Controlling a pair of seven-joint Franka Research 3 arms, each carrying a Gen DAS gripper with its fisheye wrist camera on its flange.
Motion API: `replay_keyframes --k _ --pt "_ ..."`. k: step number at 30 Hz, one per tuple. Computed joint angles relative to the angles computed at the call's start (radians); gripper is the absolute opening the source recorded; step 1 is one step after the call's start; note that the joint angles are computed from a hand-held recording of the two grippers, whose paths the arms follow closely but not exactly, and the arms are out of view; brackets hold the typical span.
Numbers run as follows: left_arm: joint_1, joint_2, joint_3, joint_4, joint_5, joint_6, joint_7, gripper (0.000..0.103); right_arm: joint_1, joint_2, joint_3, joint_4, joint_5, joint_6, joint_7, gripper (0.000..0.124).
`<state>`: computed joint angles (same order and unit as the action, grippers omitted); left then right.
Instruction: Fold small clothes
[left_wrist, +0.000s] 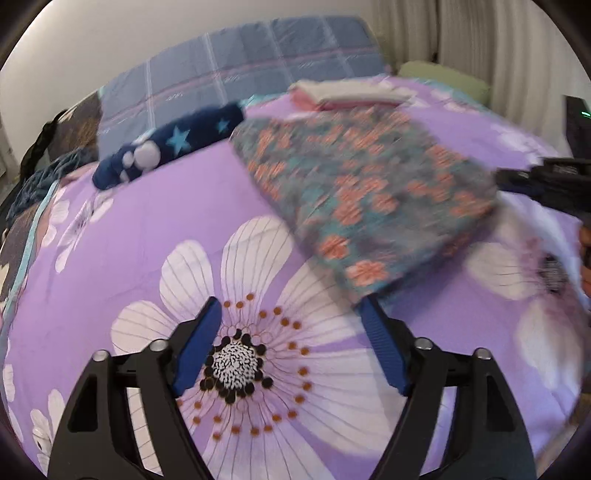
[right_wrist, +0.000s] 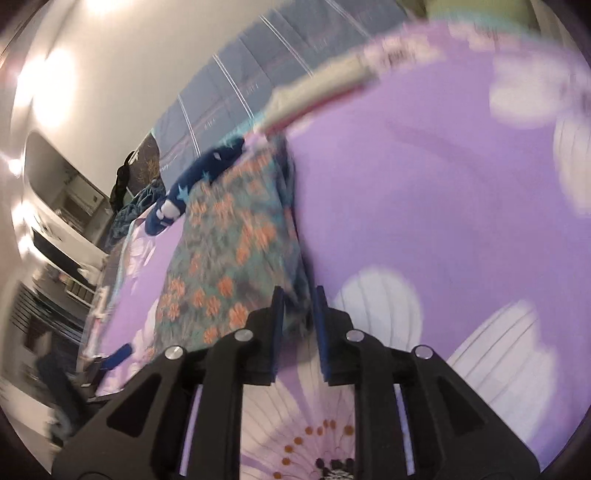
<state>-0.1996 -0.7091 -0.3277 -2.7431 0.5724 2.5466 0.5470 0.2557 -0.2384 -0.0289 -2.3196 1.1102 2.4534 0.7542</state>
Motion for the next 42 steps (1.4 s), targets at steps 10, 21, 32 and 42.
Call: replay_keyframes --k 10,21,32,42 --pt "0.109 0.18 0.004 0.053 0.006 0.31 0.025 0.036 0.033 0.066 0.064 0.061 -0.127 0.01 0.008 0.014" --pt "0.155 0.226 -0.028 0.085 0.075 0.285 0.004 0.043 0.012 0.112 0.038 0.168 -0.127 -0.03 -0.03 0.027" --pt "0.24 0.396 -0.05 0.218 0.306 0.206 -0.267 0.091 -0.032 0.516 0.111 0.686 -0.268 -0.114 0.19 0.038" --pt "0.178 0.41 0.048 0.2 0.244 0.23 -0.262 0.102 -0.065 0.9 0.174 1.221 -0.425 -0.433 0.447 0.058"
